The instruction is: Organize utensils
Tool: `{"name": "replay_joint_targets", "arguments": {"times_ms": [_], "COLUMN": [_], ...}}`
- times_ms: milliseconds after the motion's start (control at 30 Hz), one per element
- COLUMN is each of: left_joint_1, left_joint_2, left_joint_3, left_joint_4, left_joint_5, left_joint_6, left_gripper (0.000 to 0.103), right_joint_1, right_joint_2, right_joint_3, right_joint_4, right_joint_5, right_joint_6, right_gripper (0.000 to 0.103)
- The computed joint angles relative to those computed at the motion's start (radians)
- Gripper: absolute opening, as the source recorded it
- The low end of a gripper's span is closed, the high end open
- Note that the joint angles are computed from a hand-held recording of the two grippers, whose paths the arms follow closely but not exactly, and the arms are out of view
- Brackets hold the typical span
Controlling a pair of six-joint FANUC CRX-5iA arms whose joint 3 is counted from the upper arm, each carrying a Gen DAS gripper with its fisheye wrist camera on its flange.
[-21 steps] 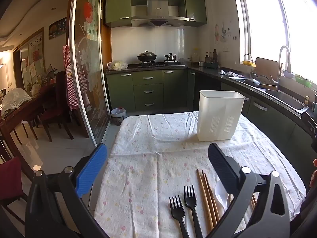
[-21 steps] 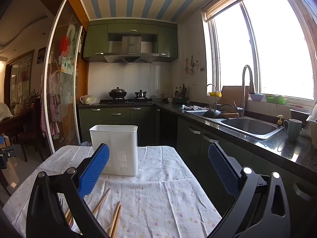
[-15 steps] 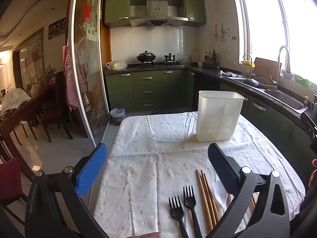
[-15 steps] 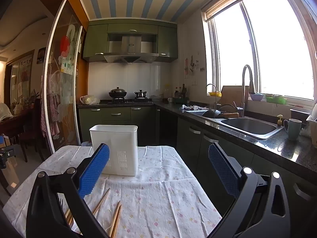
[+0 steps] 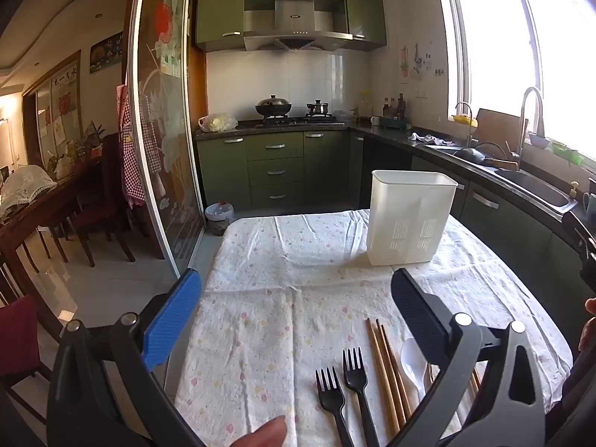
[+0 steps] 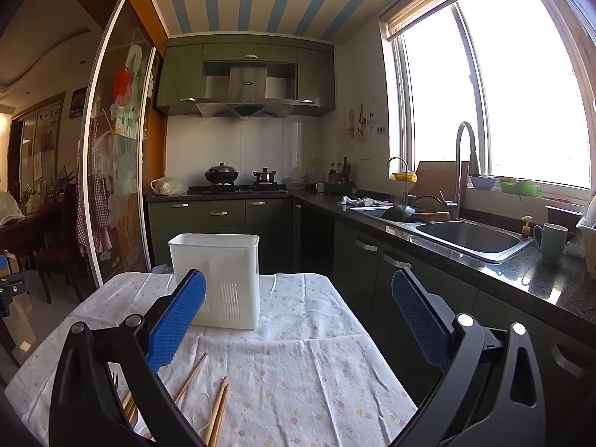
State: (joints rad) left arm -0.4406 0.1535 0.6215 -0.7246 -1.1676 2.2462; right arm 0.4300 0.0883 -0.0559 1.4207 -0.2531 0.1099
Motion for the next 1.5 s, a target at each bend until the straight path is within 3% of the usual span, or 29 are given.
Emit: {"name": "replay_joint_targets", "arguments": {"times_ms": [1500], "left_joint_1": [0.008], "left_joint_2": [-0.011], "left_joint_3": [-0.018], "left_joint_4": [0.009], "left_joint_5": [0.011], "left_joint_6": [-0.01], "left_gripper": [0.097], "right_joint_1": [-0.009], "right_joint_2": [0.01], "right_joint_3": [0.005], "right_joint_4": [0.006], "right_joint_5": [0.013], "right_joint_6": [-0.008], "right_gripper": [0.099]}}
